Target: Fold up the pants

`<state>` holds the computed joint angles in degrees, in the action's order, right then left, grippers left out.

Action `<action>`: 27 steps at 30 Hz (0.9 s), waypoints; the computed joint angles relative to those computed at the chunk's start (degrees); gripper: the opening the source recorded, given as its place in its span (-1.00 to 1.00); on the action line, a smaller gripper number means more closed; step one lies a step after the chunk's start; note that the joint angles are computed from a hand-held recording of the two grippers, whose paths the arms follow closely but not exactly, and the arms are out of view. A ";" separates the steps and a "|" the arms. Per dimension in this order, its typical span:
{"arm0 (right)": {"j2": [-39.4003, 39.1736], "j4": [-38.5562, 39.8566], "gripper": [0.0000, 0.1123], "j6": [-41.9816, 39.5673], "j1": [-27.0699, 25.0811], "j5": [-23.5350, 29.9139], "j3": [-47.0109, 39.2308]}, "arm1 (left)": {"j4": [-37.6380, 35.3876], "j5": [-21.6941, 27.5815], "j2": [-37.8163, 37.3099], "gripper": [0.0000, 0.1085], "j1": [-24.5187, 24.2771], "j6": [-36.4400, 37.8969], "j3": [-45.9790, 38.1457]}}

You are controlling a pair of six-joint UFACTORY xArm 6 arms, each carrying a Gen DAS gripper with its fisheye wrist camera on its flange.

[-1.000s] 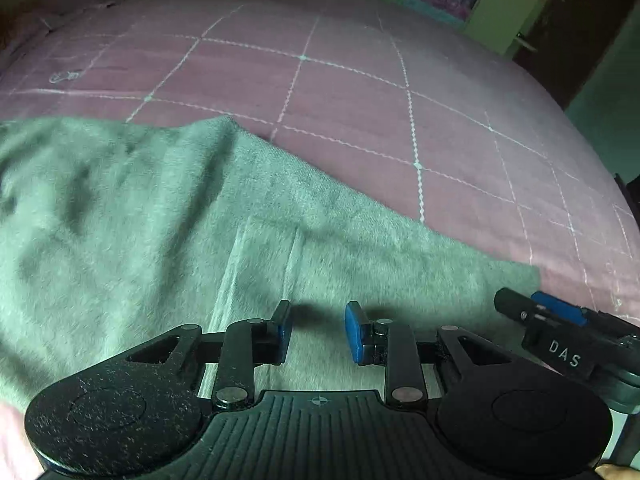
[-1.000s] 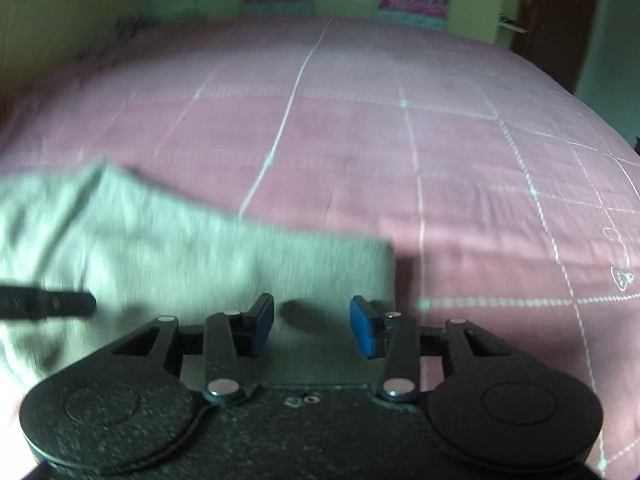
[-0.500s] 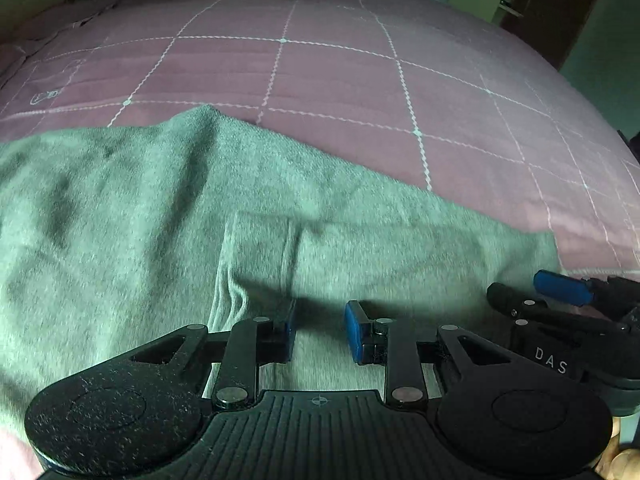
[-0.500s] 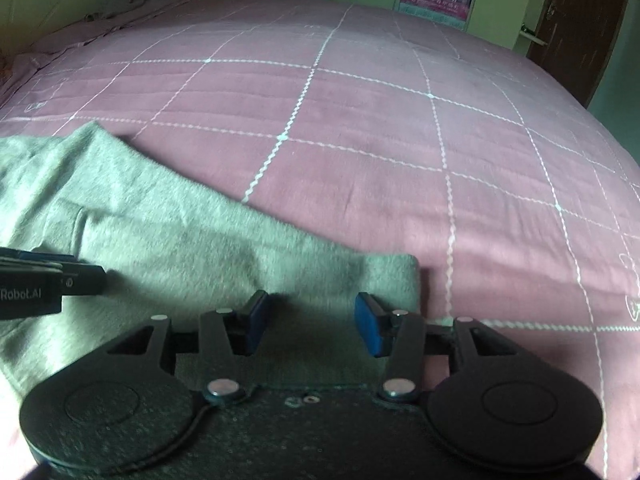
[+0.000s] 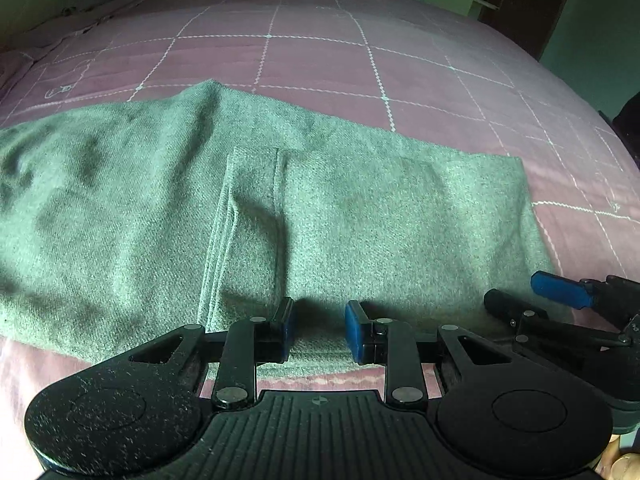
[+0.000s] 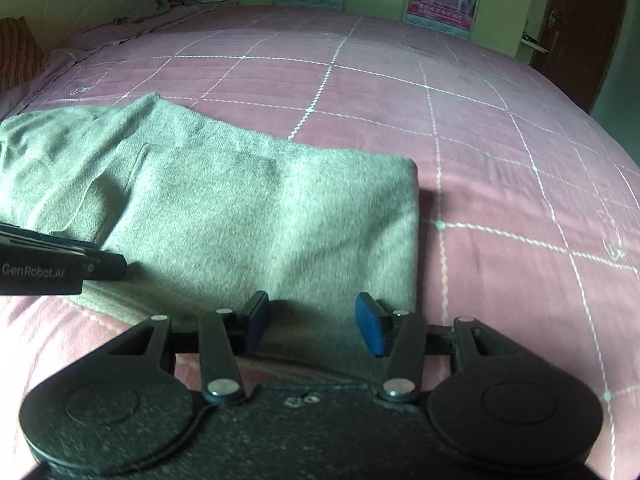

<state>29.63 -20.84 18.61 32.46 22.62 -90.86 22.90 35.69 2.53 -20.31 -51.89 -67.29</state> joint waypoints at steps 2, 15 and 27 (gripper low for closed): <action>0.26 -0.57 -0.15 1.03 0.25 1.44 -0.97 | -0.54 0.80 -0.26 -0.48 -0.15 -0.49 -0.37; -3.12 1.34 0.04 8.51 0.11 -3.48 3.23 | 6.03 -0.70 -7.74 -0.48 -0.70 -7.24 6.47; -0.26 9.21 0.35 1.28 2.35 0.60 -0.71 | 0.94 -2.34 -8.27 -0.48 1.93 -2.50 8.52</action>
